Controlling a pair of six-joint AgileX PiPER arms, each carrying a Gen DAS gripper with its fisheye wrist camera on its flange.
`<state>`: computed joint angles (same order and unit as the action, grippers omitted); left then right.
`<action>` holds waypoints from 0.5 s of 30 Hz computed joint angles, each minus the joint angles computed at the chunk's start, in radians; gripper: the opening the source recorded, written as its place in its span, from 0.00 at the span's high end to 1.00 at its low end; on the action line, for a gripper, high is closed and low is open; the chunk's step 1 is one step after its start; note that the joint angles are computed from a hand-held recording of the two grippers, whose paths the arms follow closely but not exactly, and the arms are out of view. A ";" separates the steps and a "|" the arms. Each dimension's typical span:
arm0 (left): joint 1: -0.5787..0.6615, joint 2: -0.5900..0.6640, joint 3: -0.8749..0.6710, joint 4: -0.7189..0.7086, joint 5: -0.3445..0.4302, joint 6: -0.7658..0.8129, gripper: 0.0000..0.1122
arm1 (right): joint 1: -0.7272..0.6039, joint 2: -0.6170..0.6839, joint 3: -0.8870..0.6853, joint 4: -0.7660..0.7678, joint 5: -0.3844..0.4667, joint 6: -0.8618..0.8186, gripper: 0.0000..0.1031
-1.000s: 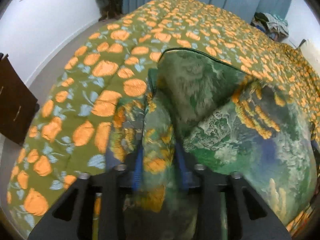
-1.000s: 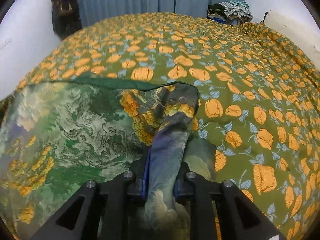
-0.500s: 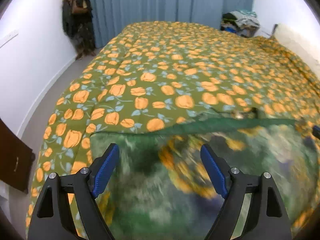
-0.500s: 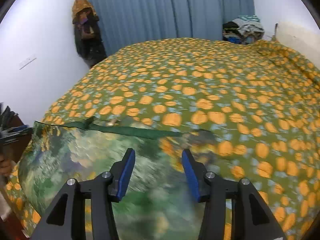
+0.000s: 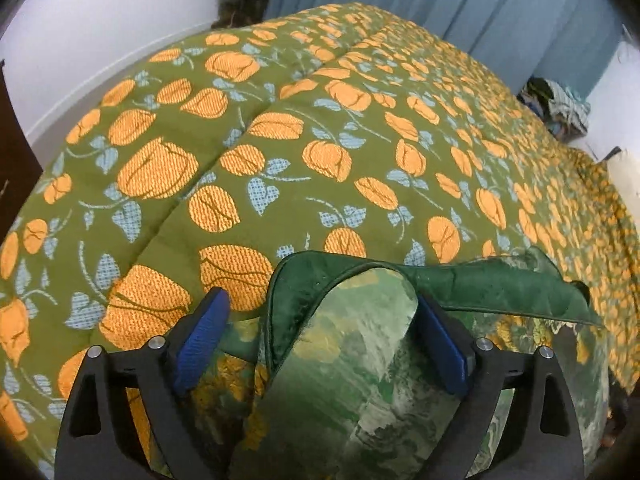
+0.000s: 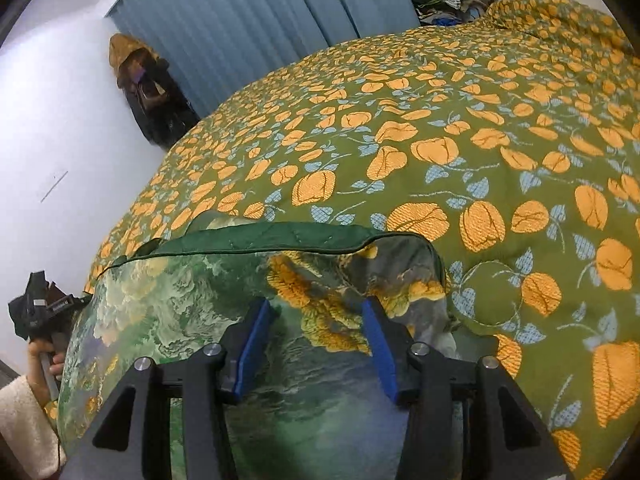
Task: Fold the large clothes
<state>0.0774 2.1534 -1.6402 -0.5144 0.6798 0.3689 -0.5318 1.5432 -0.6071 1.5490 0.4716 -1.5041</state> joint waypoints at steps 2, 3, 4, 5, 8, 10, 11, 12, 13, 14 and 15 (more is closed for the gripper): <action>0.002 0.004 -0.012 -0.004 0.019 -0.008 0.16 | -0.010 0.009 0.003 0.025 0.015 -0.027 0.53; 0.000 0.006 -0.027 0.012 0.037 -0.028 0.16 | -0.004 0.014 -0.001 0.030 0.015 -0.026 0.53; 0.002 -0.001 -0.036 0.033 0.061 -0.045 0.16 | -0.009 0.013 -0.006 0.011 0.020 -0.007 0.53; 0.000 -0.008 -0.052 0.062 0.089 -0.070 0.17 | -0.009 0.001 -0.014 -0.044 0.020 0.050 0.53; 0.011 -0.117 0.003 0.056 0.127 0.007 0.19 | -0.003 -0.106 -0.042 -0.321 0.010 0.332 0.52; 0.004 -0.249 0.109 0.054 0.112 0.116 0.19 | -0.032 -0.204 -0.033 -0.425 0.053 0.415 0.51; -0.009 -0.316 0.162 0.067 0.100 0.161 0.18 | -0.057 -0.277 -0.019 -0.494 0.090 0.458 0.49; -0.024 -0.386 0.215 0.066 0.100 0.217 0.18 | -0.078 -0.326 -0.005 -0.541 0.116 0.478 0.47; -0.044 -0.439 0.249 0.064 0.111 0.256 0.17 | -0.092 -0.375 0.008 -0.604 0.137 0.517 0.47; -0.076 -0.499 0.285 0.054 0.137 0.295 0.17 | -0.120 -0.433 0.028 -0.660 0.179 0.540 0.47; -0.099 -0.525 0.295 0.047 0.158 0.312 0.16 | -0.158 -0.468 0.043 -0.676 0.226 0.530 0.47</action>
